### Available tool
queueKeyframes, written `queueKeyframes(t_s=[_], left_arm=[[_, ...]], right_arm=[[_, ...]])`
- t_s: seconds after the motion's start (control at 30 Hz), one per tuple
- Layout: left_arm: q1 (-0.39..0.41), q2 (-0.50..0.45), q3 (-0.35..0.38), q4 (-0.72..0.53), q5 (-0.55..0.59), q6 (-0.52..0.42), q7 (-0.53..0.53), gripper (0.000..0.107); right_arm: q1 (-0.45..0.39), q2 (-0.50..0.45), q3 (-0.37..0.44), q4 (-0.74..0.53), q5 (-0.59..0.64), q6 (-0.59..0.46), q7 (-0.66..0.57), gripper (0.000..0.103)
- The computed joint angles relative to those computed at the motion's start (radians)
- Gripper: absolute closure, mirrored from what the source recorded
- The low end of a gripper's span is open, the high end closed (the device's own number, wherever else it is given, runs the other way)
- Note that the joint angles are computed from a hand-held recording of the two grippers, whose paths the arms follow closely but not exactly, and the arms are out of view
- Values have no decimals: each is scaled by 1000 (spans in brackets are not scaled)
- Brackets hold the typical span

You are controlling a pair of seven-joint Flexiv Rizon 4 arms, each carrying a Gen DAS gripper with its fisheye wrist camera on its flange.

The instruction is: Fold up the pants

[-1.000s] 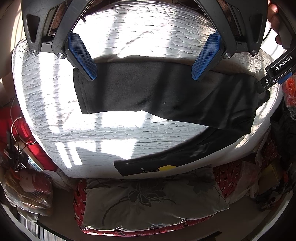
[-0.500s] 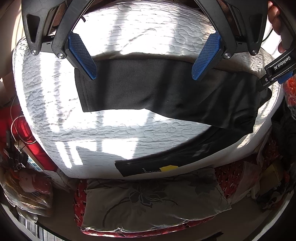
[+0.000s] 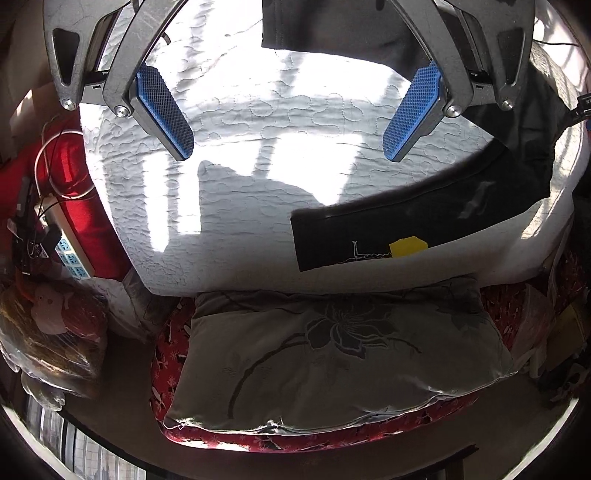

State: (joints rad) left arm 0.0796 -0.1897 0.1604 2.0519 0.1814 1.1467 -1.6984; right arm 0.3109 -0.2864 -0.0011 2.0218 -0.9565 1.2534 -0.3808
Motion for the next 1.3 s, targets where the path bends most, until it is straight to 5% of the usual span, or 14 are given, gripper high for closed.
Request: queueKeyframes(t_s=[0.17, 0.3, 0.53, 0.6, 0.8, 1.3], left_arm=[[71, -128, -48, -154, -177, -213, 147, 4], [112, -226, -76, -267, -319, -345, 219, 4], [160, -319, -87, -367, -479, -445, 191, 4], [187, -331, -104, -374, -534, -471, 215, 4], [213, -361, -120, -411, -610, -516, 256, 4], [203, -423, -151, -498, -634, -567, 389, 11]], right_arm=[[-64, -217, 81, -293, 327, -89, -350, 2], [-125, -407, 195, -580, 578, -235, -566, 14], [-109, -608, 213, -907, 744, -418, -712, 22], [-122, -653, 241, -990, 807, -479, -765, 33], [-102, -665, 221, -1022, 900, -483, -869, 46], [-79, -708, 159, -1130, 991, -546, -882, 44]])
